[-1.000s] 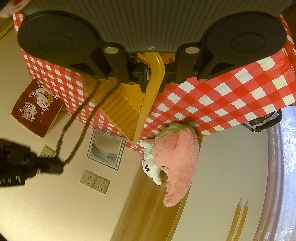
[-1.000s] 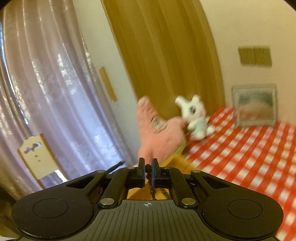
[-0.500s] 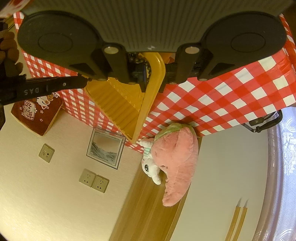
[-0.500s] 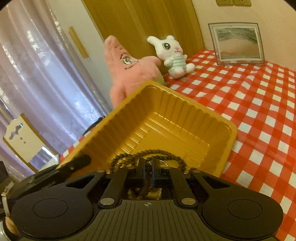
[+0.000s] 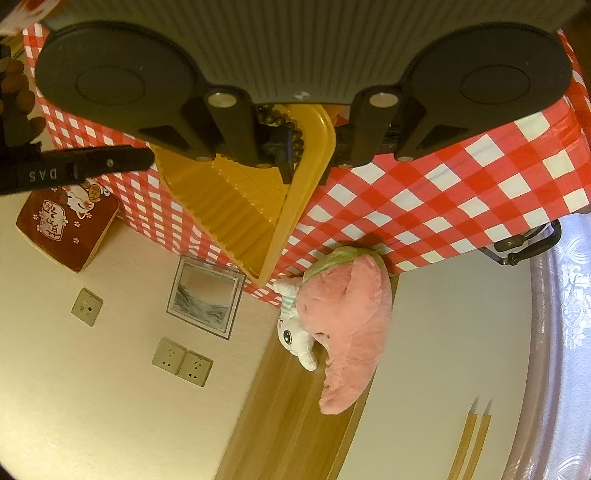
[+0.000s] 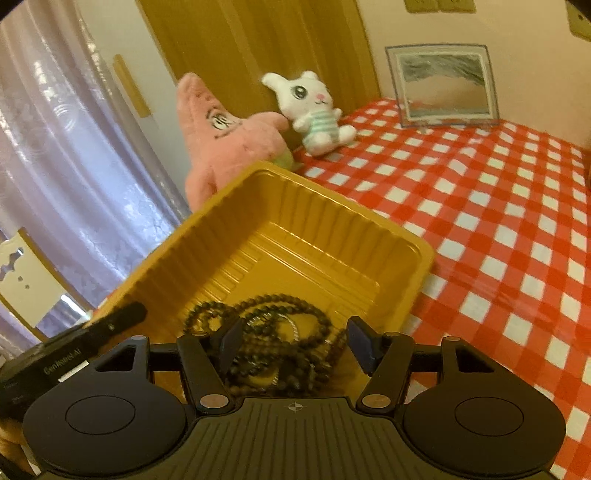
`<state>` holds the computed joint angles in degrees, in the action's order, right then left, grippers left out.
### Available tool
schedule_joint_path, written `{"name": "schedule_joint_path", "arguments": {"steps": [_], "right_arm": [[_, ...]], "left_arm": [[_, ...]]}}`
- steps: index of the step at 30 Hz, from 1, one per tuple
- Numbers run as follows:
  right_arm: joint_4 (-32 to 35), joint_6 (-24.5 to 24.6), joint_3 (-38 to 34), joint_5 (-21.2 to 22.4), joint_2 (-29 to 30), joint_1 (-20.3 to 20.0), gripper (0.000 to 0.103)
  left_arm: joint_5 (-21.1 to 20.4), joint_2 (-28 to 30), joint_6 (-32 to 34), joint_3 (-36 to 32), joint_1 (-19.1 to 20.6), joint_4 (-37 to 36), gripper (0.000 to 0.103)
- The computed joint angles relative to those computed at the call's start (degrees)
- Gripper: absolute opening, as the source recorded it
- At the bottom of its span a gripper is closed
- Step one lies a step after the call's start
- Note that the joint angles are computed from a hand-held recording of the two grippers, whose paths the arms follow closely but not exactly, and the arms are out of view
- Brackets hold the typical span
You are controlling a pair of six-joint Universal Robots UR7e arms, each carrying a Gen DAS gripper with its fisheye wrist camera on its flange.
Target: Organize jewelry
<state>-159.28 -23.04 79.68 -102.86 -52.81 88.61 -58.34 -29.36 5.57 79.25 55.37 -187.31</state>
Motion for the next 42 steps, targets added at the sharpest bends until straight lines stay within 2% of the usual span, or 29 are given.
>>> {"name": "schedule_joint_path", "arguments": {"steps": [15,25,32,34,36,42], "right_arm": [[-0.9,2.9,2.2,-3.0,-1.6,-0.6,0.062],[-1.3,3.9,2.8,-4.9,-1.3,-0.3,0.062],[-1.5,4.2,3.1,-6.4,-0.7,0.3,0.068],[-2.1,4.3,3.2,-7.5,-0.3,0.7,0.069],[-3.6,4.3,3.6,-8.9,0.2,1.1,0.069],[-6.8,5.4,4.8,-10.9,0.9,2.0,0.070]], "left_arm": [[0.1,0.3,-3.5,-1.1,1.4,2.6,0.012],[0.4,-0.5,-10.7,-0.4,3.0,6.9,0.012],[0.4,-0.8,-12.2,0.1,3.5,8.1,0.014],[0.8,-0.8,-12.4,0.2,3.5,8.1,0.020],[1.6,-1.0,-13.2,0.5,3.4,8.2,0.039],[2.2,-2.7,-14.4,2.6,3.7,8.0,0.046]]}}
